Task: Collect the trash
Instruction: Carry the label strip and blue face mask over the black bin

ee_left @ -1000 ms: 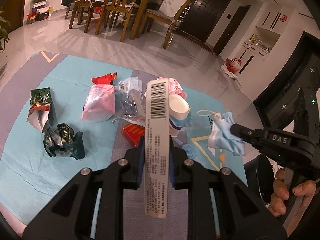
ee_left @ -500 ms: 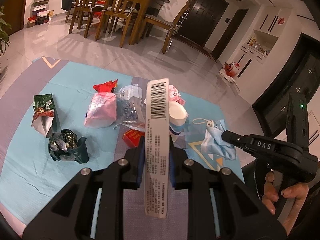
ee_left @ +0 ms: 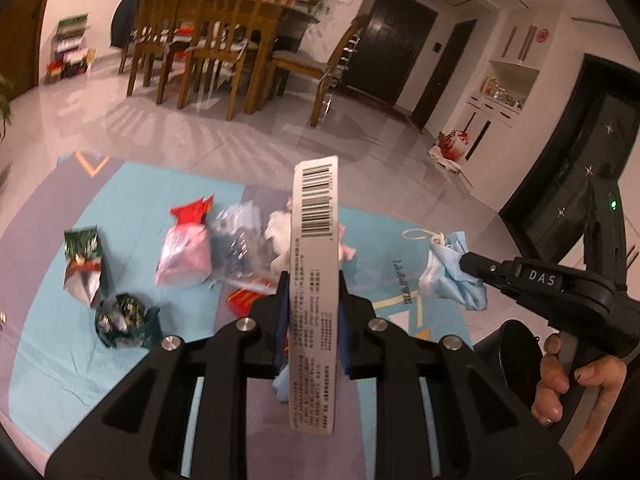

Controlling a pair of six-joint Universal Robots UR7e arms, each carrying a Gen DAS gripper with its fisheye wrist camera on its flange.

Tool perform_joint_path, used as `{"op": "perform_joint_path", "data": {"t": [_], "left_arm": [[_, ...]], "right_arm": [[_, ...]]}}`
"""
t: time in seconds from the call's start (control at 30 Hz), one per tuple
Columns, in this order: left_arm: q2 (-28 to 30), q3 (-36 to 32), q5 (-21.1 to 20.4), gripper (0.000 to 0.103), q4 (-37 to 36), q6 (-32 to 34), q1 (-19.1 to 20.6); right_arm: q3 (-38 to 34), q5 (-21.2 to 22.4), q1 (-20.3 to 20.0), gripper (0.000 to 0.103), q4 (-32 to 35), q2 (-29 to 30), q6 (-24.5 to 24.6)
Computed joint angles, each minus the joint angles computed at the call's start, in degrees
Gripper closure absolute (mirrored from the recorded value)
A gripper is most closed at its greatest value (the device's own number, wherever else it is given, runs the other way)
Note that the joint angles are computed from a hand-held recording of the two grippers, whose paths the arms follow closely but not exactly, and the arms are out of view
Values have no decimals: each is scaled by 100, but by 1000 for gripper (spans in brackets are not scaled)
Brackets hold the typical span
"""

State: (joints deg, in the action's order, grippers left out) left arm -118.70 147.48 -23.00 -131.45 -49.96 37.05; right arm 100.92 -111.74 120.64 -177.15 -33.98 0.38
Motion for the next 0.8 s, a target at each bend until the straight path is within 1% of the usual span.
{"op": "perform_joint_path", "data": {"t": [0.07, 0.17, 0.27, 0.3, 0.47, 0.53, 0.63, 0.67, 0.8], "left_arm": [[307, -57, 31, 82, -266, 185, -72], [818, -139, -45, 82, -849, 552, -102], [1471, -267, -275, 82, -1712, 1030, -89], [1770, -339, -383, 82, -2090, 1249, -87], [2834, -620, -612, 82, -3184, 1989, -122], [3276, -773, -863, 82, -3630, 2293, -90], [3908, -1052, -1427, 82, -4160, 2670, 31], [4014, -1107, -1535, 82, -4219, 2717, 52], [4705, -1525, -2372, 82, -4512, 2990, 270]], "right_arm": [[98, -19, -23, 93, -222, -128, -50], [254, -77, -54, 93, -528, -316, -105], [434, -204, -93, 93, -879, -529, -158], [515, -266, -121, 93, -1025, -624, -176], [820, -657, -256, 93, -1539, -984, -173], [941, -868, -332, 93, -1728, -1131, -150], [1100, -1228, -463, 93, -1968, -1339, -19], [1137, -1320, -494, 93, -2022, -1380, 12], [1290, -1791, -652, 93, -2144, -1564, 251]]}}
